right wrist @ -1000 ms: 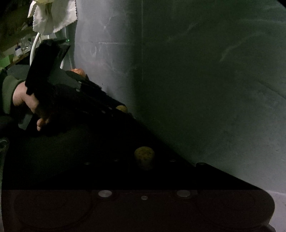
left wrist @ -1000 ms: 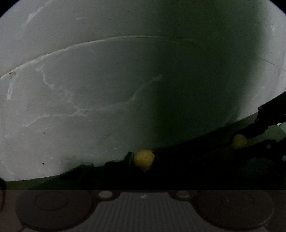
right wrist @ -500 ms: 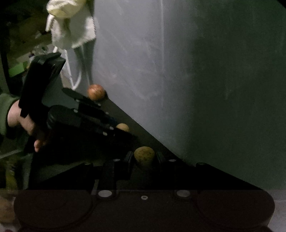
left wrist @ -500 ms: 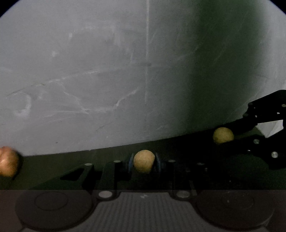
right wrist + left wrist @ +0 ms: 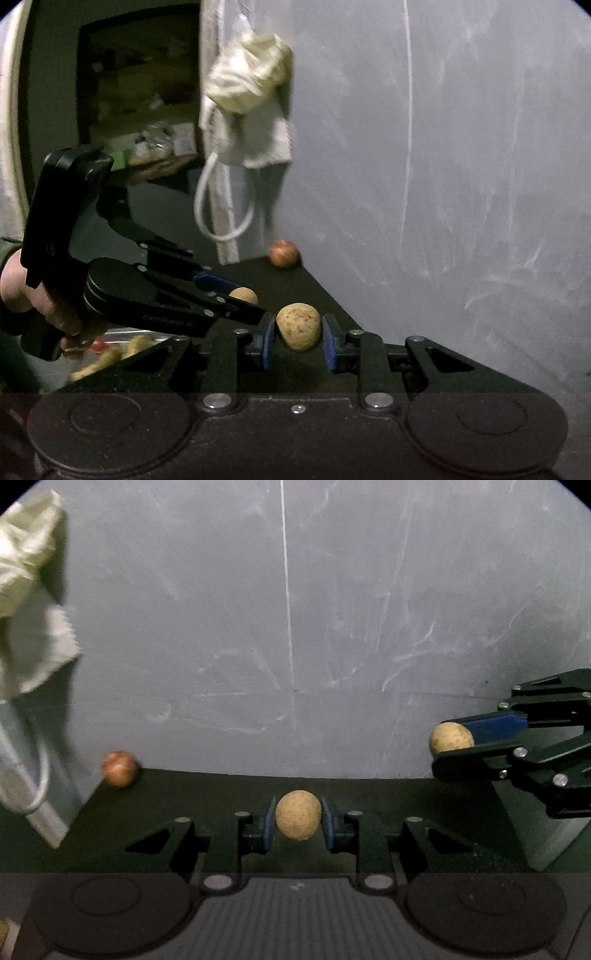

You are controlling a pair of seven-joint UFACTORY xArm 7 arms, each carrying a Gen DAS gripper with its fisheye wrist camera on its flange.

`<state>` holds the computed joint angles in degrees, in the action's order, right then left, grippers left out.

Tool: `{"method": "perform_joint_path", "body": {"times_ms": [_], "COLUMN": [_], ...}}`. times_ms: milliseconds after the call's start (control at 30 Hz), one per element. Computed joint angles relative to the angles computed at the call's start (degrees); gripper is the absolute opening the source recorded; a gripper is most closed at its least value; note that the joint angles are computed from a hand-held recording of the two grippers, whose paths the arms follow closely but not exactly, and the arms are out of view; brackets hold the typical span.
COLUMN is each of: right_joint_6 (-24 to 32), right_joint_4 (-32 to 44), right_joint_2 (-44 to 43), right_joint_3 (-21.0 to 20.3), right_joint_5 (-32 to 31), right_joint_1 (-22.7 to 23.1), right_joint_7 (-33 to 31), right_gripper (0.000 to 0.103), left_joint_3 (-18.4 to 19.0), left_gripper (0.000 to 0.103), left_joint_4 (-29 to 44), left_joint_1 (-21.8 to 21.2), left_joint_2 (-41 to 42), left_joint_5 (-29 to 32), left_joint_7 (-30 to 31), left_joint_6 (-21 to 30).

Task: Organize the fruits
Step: 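Carry both small tan fruits in the tools over the tray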

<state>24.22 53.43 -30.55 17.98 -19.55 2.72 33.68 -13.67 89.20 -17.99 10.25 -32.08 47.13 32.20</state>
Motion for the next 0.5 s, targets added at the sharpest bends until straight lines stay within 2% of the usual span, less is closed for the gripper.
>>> {"method": "perform_joint_path", "body": {"times_ms": [133,267,500], "right_joint_6": [0.86,0.6,1.47], "right_joint_4": [0.05,1.2,4.7], "right_joint_2": [-3.52,-4.65,-4.06], "right_joint_3": [-1.0,-0.76,0.18], "right_joint_5": [2.38,4.8,8.36], "right_joint_1": [3.94,6.33,10.39], "right_joint_7": [-3.33,-5.81,-10.59], "right_gripper": [0.028,0.028,0.028], "left_joint_3": [1.54,3.32,6.64], "left_gripper": [0.027,0.027,0.027], "left_joint_4": [-8.02,-13.63,-23.47], "left_joint_1": [-0.21,-1.23,-2.02], "left_joint_2": [-8.71,-15.4,-27.9], "left_joint_5": [0.44,3.83,8.8], "left_joint_7": [-4.15,-10.56,-19.57], "left_joint_6": [-2.67,-4.84,-5.56]}}
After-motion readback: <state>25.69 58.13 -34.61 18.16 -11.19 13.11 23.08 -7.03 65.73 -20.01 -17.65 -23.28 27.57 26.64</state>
